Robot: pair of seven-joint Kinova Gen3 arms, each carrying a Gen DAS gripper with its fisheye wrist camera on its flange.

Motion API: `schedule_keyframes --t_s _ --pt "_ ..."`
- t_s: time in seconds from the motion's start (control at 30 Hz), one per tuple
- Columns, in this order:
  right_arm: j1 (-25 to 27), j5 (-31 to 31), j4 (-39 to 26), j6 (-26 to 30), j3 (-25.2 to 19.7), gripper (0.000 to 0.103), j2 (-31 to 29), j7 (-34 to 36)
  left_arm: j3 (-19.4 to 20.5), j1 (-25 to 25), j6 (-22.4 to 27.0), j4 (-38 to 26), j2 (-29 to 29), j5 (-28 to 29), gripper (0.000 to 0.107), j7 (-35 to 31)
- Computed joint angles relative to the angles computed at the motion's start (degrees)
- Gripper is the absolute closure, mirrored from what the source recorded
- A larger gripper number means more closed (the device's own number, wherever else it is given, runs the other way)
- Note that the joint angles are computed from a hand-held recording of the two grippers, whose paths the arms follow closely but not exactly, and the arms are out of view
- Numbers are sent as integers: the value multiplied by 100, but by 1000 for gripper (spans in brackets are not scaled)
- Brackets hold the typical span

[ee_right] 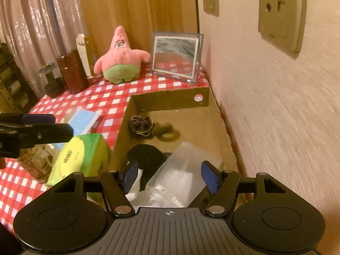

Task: Organize soft objects
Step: 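Withdraw both tools from the tray back over the table, then move the right tool to the blue mask while the left tool approaches the cream towel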

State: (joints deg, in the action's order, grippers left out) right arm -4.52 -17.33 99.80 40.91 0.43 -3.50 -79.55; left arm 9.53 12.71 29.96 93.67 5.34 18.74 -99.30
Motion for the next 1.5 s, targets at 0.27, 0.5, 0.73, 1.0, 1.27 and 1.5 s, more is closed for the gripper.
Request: schedule_keyframes --t_s 0.27,0.5,0.73,1.0,1.27,1.5 --pt "-213 28 132 112 -91 37 -437 -104 -424 -171 171 844 -1079 749 20 -712" --pt "-499 51 132 94 -205 37 -579 -240 -976 -290 577 1353 -1918 619 20 -770" --pt "-751 199 68 109 -367 37 -555 -405 -1356 -555 851 1643 -2411 289 20 -721" --pt "-945 335 -109 117 -500 37 -424 -531 -1816 -709 1060 1685 -2547 229 20 -971" --pt "-1120 538 -350 56 -666 37 -168 -691 -2043 -1013 1288 1599 -2463 172 20 -1329" --pt "-1276 677 -662 47 -777 37 181 -774 -2208 -1292 1432 1513 -2325 161 20 -1682"
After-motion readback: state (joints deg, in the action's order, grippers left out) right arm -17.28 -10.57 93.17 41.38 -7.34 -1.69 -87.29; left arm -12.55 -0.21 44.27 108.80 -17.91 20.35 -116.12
